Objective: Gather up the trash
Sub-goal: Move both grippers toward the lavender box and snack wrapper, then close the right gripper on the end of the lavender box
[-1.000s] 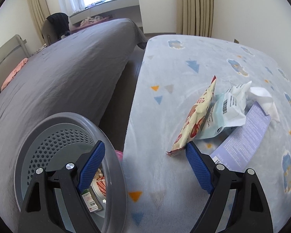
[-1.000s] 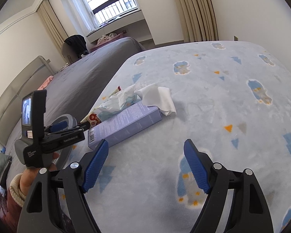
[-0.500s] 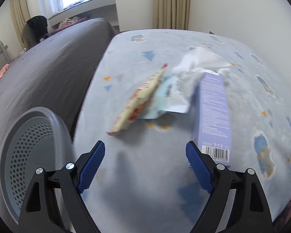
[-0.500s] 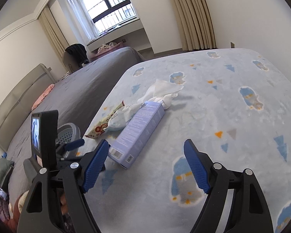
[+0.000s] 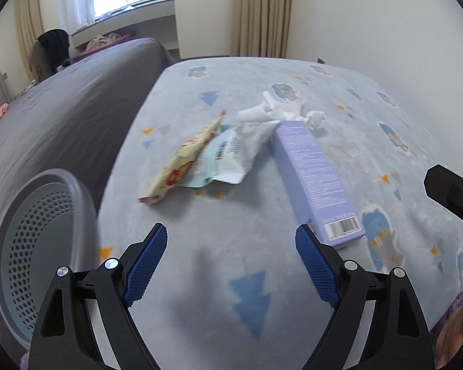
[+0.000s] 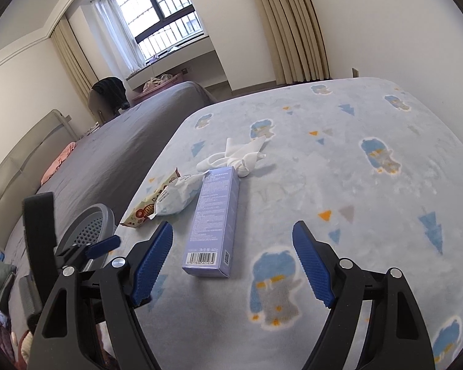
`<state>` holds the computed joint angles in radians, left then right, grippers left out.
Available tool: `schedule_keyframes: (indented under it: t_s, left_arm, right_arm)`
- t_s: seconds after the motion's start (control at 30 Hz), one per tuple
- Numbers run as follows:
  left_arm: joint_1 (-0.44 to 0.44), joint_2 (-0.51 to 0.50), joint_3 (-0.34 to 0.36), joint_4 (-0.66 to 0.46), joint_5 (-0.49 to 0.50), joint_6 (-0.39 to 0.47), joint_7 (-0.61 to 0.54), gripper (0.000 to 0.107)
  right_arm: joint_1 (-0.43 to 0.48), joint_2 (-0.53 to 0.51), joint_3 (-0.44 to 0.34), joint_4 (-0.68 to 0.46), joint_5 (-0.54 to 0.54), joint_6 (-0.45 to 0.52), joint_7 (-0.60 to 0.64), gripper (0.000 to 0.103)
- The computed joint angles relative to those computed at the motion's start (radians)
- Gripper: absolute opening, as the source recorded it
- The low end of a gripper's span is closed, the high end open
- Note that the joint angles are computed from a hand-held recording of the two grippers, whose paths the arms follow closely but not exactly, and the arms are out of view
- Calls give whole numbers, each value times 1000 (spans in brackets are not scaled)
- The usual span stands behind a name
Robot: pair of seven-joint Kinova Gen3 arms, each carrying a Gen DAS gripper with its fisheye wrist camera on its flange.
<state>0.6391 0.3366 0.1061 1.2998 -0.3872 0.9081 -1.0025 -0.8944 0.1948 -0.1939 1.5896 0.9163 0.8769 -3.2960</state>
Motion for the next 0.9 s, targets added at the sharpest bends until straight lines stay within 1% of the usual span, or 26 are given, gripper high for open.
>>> schedule_keyframes:
  t_s: [0.07, 0.2, 0.3, 0.43, 0.53, 0.7, 0.9]
  left_arm:
    - [2, -28, -17, 36, -22, -7, 31, 84]
    - [-6, -75, -28, 92, -80, -6, 99, 84]
    - [-24, -102, -21, 123, -112, -3, 140, 84]
    - [-63, -133, -2, 160, -116, -19, 164, 84]
    - [-85, -144, 10, 174, -112, -25, 168, 84]
    - [-105, -151, 22, 187, -106, -30, 168, 84]
    - [-109, -144, 29, 182, -103, -28, 161, 84]
  right_arm:
    - [3, 16, 0, -18, -12, -1, 21, 77]
    - [12, 69, 12, -79, -71, -15, 105, 77]
    - [12, 112, 33, -127, -125, -24, 169, 77]
    - [20, 171, 65, -198, -210, -39, 252, 77]
    - [8, 221, 96, -270, -256, 2, 307, 77]
    - [-3, 307, 140, -402, -339, 103, 398, 77]
    - [7, 352, 173, -460, -409, 137, 446, 76]
